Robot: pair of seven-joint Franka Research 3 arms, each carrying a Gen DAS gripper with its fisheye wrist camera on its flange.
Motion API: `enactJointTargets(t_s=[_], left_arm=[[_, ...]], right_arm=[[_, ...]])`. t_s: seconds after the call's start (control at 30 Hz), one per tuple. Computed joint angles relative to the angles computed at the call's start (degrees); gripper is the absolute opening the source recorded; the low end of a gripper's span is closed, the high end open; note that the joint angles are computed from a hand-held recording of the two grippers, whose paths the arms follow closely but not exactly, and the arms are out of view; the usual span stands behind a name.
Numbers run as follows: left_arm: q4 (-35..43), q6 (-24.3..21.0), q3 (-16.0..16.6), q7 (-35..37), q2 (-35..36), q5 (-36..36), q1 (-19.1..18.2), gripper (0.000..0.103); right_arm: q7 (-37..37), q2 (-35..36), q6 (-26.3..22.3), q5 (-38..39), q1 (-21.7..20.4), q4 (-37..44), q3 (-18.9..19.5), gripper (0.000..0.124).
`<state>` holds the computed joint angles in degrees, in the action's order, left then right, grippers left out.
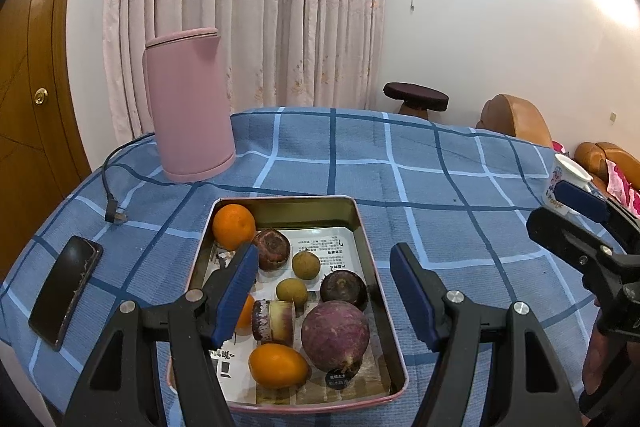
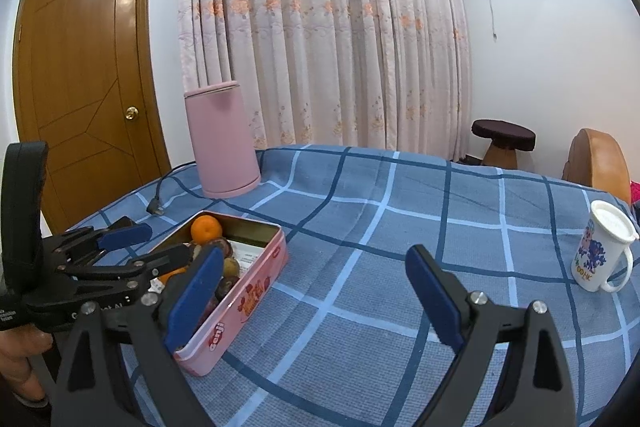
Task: Organize fruits
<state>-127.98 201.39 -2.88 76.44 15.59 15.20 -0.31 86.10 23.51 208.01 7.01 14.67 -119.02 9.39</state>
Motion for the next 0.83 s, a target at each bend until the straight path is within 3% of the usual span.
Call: enactJointTargets(t_s=[0.53,0.6,0.77,0.83], left_arm=[[1.12,-2.81,-0.46,-0.71,0.42,0.14,-0.10,0.070],[0.94,-2.66,0.74,0.05,0.36,-0.76,-1.54,0.079],[0.07,-1.02,1.34,1.81,-0.16,-1.90,-2.75,0.080],[-0.06,-0.96,0.30,1.35,-0.29,-0.99,-1.61,0.080]], right_arm=[[-0.24,-0.25,0.49,0.36,-0.09,-0.43,-0.53,0.095],[-0.38,-0.32,0.43,0.57,0.00,-0.52,-0.64,0.095],[-0.93,-1.02,0.93,1.61,0.41,-1.53,-1.15,0.095],[-2.13,-1.36,0.85,3.14,1.40,-1.91,-2.05,0.095]])
